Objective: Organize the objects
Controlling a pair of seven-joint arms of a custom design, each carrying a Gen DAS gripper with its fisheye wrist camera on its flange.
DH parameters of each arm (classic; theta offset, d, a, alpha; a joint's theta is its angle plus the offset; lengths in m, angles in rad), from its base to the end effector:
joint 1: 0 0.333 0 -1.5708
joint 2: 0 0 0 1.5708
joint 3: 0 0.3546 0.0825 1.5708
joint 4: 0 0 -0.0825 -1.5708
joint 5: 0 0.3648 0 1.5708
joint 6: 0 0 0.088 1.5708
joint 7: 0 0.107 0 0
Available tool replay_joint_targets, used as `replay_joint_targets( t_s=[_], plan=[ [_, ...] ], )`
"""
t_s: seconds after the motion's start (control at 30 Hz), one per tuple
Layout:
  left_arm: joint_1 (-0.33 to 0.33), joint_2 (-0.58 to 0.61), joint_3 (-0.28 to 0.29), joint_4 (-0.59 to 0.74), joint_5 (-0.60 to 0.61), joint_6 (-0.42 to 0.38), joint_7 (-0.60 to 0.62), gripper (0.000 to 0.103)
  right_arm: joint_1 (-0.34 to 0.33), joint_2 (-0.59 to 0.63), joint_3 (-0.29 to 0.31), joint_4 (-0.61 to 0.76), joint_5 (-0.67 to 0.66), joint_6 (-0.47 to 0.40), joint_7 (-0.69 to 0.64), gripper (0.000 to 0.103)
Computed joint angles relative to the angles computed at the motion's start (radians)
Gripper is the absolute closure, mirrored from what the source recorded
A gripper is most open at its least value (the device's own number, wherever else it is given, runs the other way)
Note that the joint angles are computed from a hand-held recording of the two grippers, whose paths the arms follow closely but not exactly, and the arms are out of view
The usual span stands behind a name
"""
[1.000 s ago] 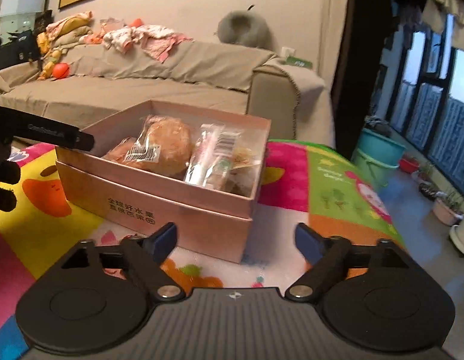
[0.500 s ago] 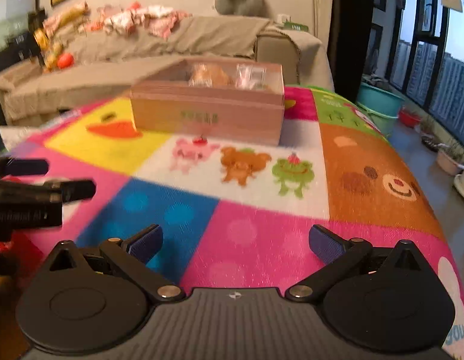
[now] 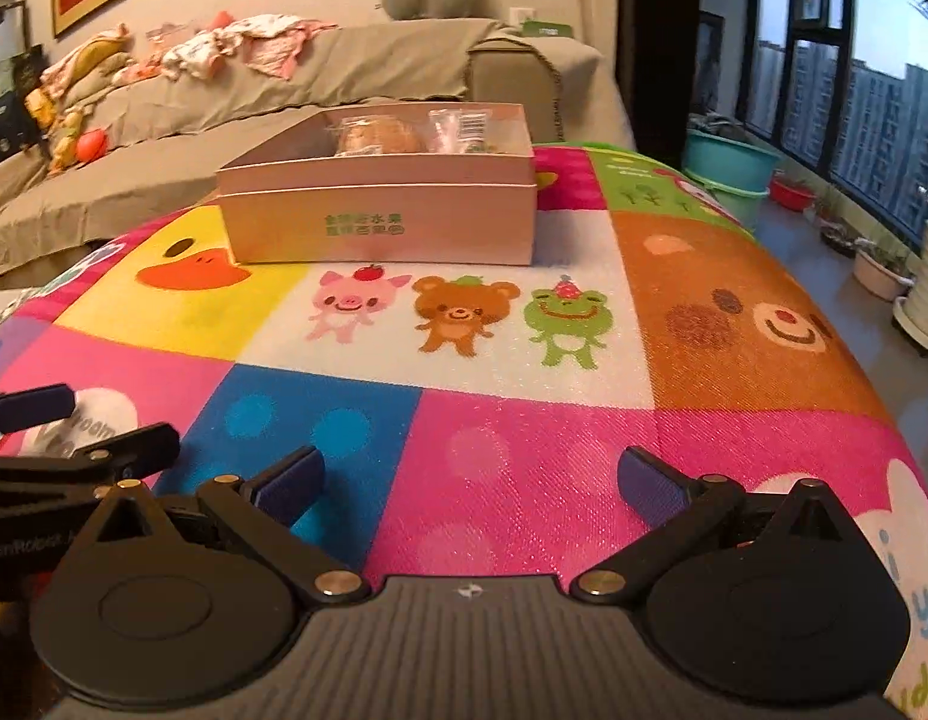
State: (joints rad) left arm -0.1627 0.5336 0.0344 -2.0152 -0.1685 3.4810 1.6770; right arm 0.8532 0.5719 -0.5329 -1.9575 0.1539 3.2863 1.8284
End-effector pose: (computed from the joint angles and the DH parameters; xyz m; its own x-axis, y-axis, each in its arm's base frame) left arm 0.6574 -0.0682 0.3463 -0.0567 -0.9984 -0.0086 -0.5961 0.0407 -0.8019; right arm 0.6259 0.2515 0.3649 0.1020 -0.9947 -0.0150 -0.6469 -0.0549 -0.7606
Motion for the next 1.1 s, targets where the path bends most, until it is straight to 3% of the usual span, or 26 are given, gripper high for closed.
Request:
replay_joint_targets(
  t_s=[0.1, 0.27, 0.5, 0.67, 1.1],
  plan=[
    [-0.008, 0.002, 0.007, 0.005, -0.008, -0.004, -0.005, 0.012, 0.05, 0.017, -0.052, 0.001, 0.011, -0.004, 0.01, 0.0],
    [-0.031, 0.005, 0.029, 0.01, -0.026, -0.007, -0.002, 0.012, 0.008, 0.003, -0.008, -0.006, 0.002, 0.013, -0.017, 0.0],
    [-0.025, 0.007, 0.021, 0.011, -0.024, -0.006, -0.004, 0.012, 0.029, 0.009, -0.022, -0.013, 0.043, 0.028, -0.029, 0.0],
    [-0.026, 0.007, 0.023, 0.011, -0.025, -0.005, -0.005, 0.012, 0.007, 0.006, 0.01, -0.033, 0.069, 0.082, -0.074, 0.0],
    [-0.031, 0.01, 0.026, 0.014, -0.032, -0.005, -0.001, 0.012, 0.01, 0.01, 0.024, -0.018, 0.17, 0.074, -0.158, 0.0]
  ],
)
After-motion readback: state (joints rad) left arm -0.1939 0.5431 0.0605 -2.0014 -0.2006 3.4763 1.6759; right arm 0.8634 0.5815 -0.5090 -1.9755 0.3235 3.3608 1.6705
